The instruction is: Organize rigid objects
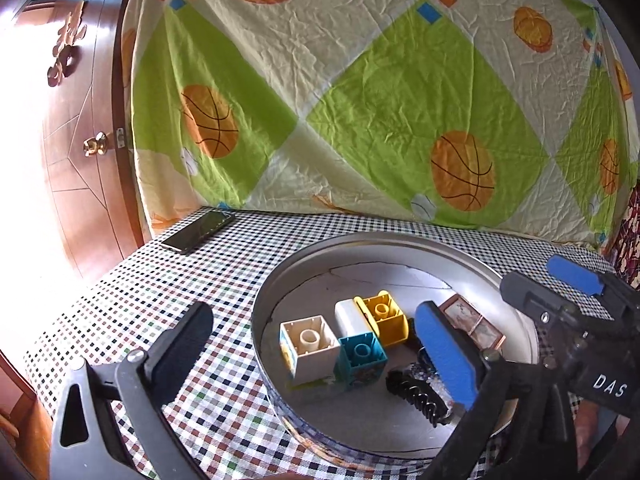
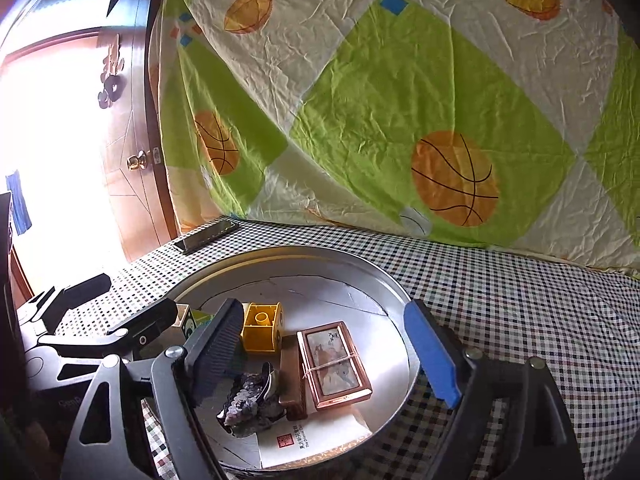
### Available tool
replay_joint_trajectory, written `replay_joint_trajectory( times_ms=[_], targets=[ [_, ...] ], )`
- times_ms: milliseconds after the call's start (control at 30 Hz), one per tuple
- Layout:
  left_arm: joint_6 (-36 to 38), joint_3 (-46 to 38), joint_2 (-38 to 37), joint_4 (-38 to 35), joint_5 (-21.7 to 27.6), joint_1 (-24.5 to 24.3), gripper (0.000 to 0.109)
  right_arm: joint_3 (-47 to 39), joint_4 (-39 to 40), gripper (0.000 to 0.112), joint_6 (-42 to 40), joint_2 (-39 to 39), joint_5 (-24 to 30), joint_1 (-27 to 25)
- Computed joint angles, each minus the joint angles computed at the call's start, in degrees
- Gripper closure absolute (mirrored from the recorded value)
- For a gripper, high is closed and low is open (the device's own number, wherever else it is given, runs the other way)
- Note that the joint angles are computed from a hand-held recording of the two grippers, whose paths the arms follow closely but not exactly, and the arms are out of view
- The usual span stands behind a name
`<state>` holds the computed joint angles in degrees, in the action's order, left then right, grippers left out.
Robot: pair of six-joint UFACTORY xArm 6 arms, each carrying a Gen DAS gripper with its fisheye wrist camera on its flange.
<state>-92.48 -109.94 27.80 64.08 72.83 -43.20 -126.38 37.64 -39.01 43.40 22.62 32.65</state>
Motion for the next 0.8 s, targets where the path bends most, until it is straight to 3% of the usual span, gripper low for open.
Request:
replay_joint_trajectory(
  times_ms=[500, 800],
  targets=[
    [-4.34, 6.81, -5.50, 0.22, 0.14, 0.13, 0.006, 3.00, 4.20, 0.027, -5.72, -2.92, 0.15, 1.29],
    [-3.49, 5.90, -4.59, 0.66, 1.66, -0.32, 0.006, 4.19, 5.69, 0.027, -7.55, -3.67, 0.31, 1.44]
  ],
)
